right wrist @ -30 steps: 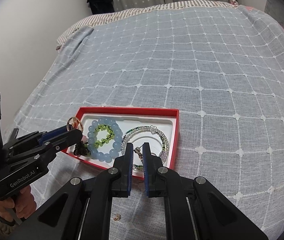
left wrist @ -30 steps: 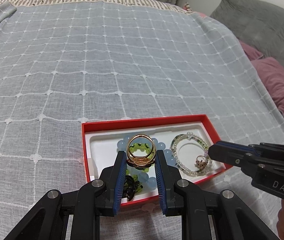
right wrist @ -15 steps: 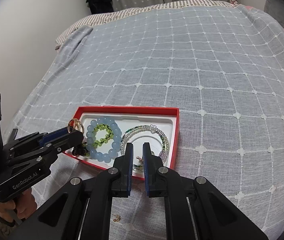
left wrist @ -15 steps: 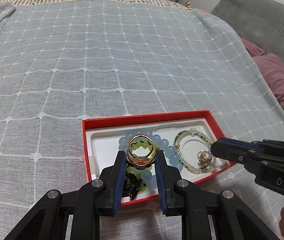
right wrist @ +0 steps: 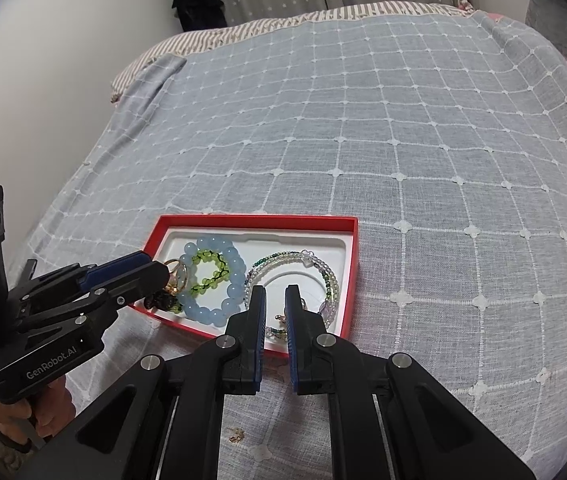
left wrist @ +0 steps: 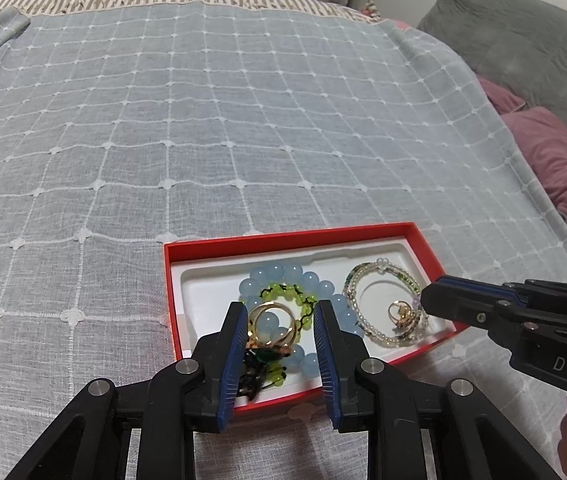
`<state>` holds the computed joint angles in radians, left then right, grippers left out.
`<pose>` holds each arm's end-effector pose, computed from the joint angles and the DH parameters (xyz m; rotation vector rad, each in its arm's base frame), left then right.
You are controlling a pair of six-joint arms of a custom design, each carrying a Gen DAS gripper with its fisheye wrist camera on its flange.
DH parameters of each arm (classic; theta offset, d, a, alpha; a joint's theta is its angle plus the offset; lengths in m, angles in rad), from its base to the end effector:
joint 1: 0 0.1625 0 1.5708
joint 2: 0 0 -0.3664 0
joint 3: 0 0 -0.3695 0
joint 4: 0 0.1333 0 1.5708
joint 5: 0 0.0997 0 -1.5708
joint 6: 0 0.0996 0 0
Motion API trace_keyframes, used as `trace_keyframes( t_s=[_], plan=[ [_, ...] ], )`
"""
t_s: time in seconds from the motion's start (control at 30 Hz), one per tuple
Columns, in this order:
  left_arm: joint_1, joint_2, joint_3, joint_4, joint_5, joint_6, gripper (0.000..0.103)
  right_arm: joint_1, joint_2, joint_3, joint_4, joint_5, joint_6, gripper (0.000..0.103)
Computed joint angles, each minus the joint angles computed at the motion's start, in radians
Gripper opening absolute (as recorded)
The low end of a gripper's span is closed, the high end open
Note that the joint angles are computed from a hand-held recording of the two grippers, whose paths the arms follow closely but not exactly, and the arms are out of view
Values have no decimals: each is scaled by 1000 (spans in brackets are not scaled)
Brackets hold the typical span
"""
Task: Organize jewelry
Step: 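Open the left tool to release the ring and withdraw from the box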
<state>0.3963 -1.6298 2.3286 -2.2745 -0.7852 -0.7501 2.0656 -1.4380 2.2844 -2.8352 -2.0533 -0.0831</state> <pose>-0.2547 -0.3274 0.2206 0.5365 2.5024 -0.8736 0.2762 -0.3285 0.2088 0.6280 -2.6021 0.6894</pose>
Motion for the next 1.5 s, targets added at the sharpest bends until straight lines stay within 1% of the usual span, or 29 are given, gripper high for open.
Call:
trace_keyframes(
  t_s=[0.1,0.23,0.37,0.53,0.77,0.83,0.93,1.07,1.17,1.33,1.43,1.5],
  plan=[
    [-8,-14,2,-2,5,-9,28,5,-7,3,0,-3,0,10],
    [-29,-47,8,19,18,-32,29,7,-41,13,10,2,2,10],
    [-54,-85,17,49,35,-64,29,13,-64,25,18,-4,7,11],
    [-66,-111,25,102,41,-97,29,21,-77,37,43,-3,20,11],
    [-81,-156,40,167,21,-146,30,35,-118,57,89,0,42,11],
    [-90,-164,44,190,13,-160,35,37,-127,60,108,-1,51,11],
    [-96,-168,42,233,-3,-185,36,43,-124,64,124,-18,58,11],
    [-101,-157,28,310,-8,-240,37,42,-123,67,149,-18,69,11],
    [-108,-158,31,327,-31,-260,37,50,-122,67,167,-19,70,11],
    [-157,-187,49,401,-72,-326,37,65,-114,66,198,-43,80,11],
    [-179,-182,52,449,-95,-358,37,67,-113,65,215,-48,87,11],
    [-184,-161,51,481,-124,-371,37,71,-112,62,222,-55,90,11]
  ],
)
